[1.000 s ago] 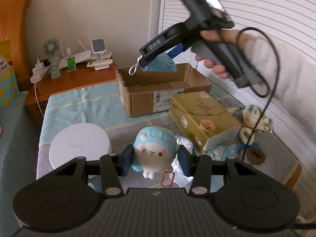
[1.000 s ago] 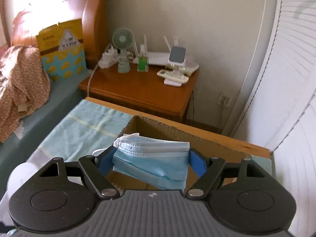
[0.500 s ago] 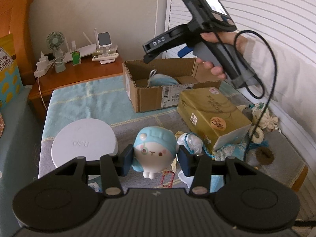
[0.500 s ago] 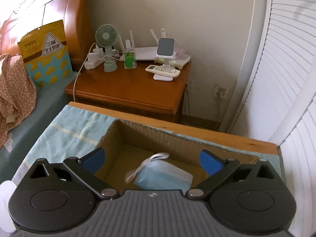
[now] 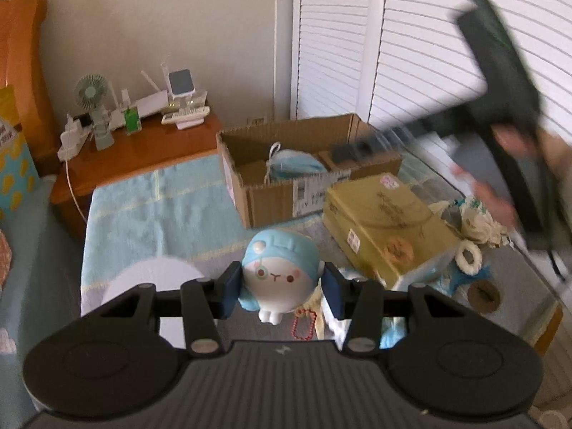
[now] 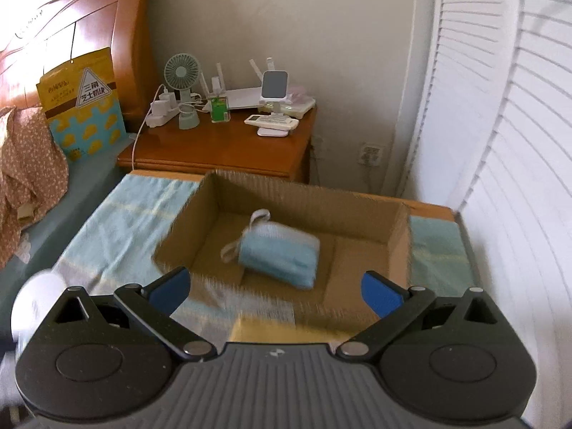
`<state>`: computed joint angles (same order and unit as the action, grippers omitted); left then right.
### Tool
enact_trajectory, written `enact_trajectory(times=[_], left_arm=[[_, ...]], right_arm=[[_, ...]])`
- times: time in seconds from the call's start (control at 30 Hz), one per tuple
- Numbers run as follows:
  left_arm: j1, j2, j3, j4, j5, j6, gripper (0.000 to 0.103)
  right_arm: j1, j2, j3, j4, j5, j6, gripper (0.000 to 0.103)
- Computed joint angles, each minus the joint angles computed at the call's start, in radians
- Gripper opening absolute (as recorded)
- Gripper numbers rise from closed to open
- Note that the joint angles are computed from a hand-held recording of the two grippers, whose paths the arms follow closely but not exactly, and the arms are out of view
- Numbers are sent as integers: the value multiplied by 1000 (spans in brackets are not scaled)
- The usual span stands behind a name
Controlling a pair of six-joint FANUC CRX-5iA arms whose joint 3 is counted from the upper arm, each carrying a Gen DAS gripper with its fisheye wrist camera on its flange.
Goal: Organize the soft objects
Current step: 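Lower the plush doll into the cardboard box and open the left tool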
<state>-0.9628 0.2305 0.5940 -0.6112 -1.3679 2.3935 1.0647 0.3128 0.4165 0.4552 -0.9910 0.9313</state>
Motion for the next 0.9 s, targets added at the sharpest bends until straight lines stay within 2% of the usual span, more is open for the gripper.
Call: enact_trajectory(times=[0.13,0.23,0.33,0.43,0.67,0.7,0.77,0.83,0.9], left_arm=[[30,41,68,2,-13,-64,47],[64,79,124,23,-11,-95,47],[105,127,185,49,-2,-133,47],[151,184,257,79,-2,-172,47],[213,311,416,98,-75,-196,50],[213,323,430,90,-89,-190,52],[212,329,437,80,-101,-180,75],[200,325,435,53,-109,-162,82],[182,305,417,35,-108,-156,83]], right_arm=[[39,-99,-173,116,27,-125,103],[53,-171,-271,137,54,-207,103],[61,-237,-345,108,87,-246,103],[71,-278,-389,94,106,-251,103],[93,-325,-450,158,119,-268,103],[92,-330,-453,153,119,-271,103],[89,-336,-459,145,121,-274,103],[89,-338,-461,145,115,-278,103],[89,-341,-465,145,112,-279,103]])
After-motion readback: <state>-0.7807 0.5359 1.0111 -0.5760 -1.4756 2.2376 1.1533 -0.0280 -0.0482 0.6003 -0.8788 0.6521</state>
